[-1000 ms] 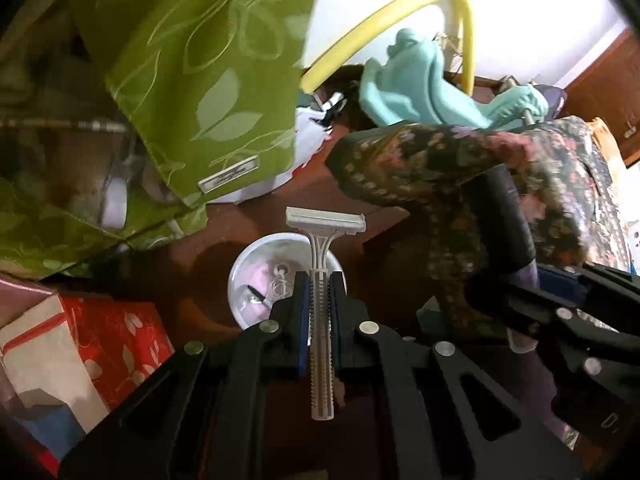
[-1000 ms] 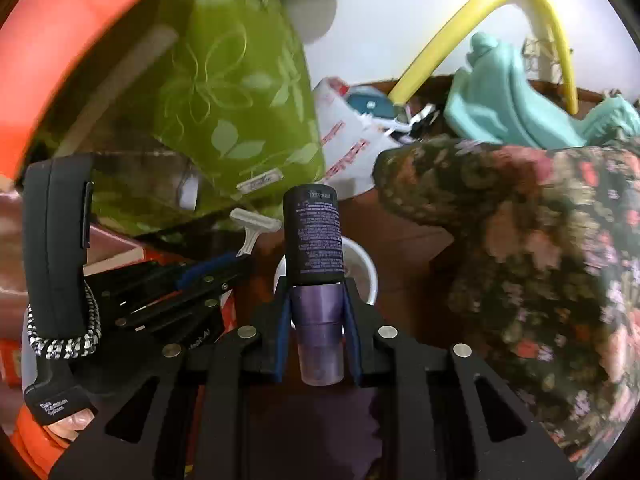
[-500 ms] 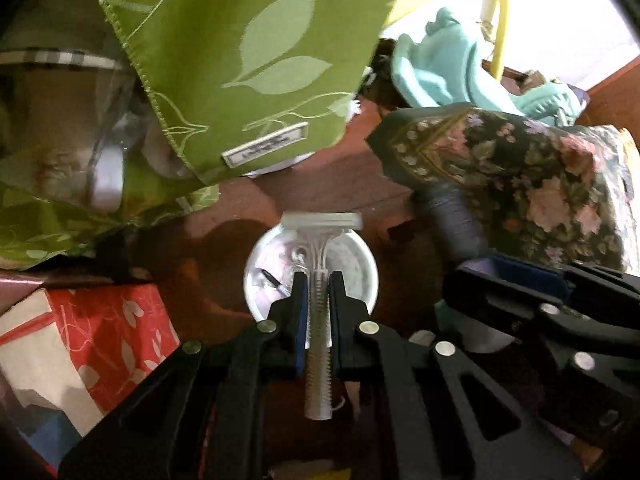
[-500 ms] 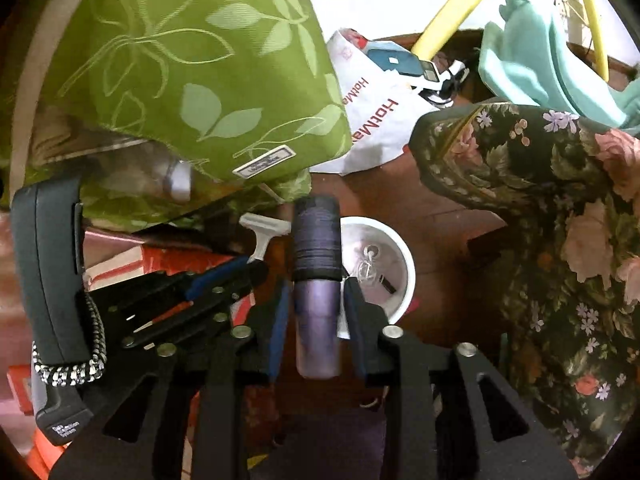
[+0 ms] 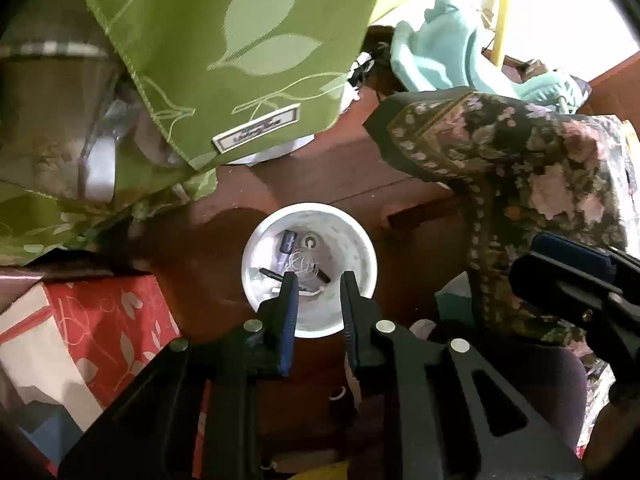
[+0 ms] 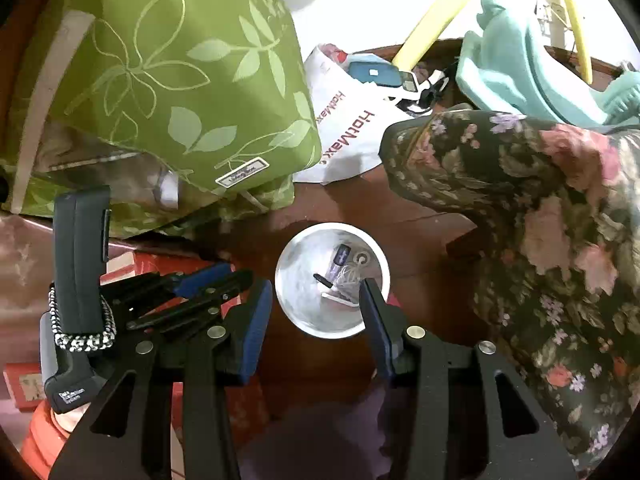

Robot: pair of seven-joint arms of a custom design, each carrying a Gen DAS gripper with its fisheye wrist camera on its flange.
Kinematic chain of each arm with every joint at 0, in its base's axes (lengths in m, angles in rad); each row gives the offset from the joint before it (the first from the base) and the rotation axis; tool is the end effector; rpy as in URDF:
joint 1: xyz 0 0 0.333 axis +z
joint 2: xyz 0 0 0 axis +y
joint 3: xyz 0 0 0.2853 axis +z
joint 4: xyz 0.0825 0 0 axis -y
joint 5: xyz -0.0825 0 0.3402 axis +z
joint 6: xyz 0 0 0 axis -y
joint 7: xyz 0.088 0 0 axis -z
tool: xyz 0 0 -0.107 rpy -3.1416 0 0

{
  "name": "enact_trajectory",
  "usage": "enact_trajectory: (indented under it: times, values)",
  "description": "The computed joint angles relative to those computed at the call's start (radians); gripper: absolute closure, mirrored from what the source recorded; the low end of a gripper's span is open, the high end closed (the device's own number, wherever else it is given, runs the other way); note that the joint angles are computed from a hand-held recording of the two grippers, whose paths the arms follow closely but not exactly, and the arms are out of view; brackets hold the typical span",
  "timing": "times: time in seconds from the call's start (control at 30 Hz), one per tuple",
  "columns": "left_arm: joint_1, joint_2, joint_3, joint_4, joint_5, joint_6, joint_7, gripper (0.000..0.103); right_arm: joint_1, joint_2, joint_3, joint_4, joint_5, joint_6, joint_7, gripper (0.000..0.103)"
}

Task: Collect trash
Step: 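Open the left tool to drop the razor while the right tool drops the purple tube, then move both open tools back over the bedspread items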

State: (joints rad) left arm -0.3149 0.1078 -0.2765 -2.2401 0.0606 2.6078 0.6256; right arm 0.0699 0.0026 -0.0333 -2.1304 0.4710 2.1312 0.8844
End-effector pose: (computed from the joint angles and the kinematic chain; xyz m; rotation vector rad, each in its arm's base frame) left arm 0.4363 -0.2930 0.3494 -2.5062 1.8267 -0.4123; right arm 0.5043 0.0384 0.4034 -2.3647 1.4529 0.2507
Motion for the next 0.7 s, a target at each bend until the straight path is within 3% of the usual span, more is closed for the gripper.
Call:
enact_trajectory:
  times: [0.43, 0.7]
  values:
    - [-0.065, -0.006, -0.021, 0.155, 0.132, -0.109, -0.058, 0.082, -0.048, -0.154, -0.054, -0.075, 0.045, 0.052, -0.095, 0.061]
    - [-0.156, 0.117, -0.032, 0.429, 0.293, -0.251, -0.107, 0.082, -0.118, -0.199, -0.119, -0.061, 0.095, 0.045, -0.153, 0.061]
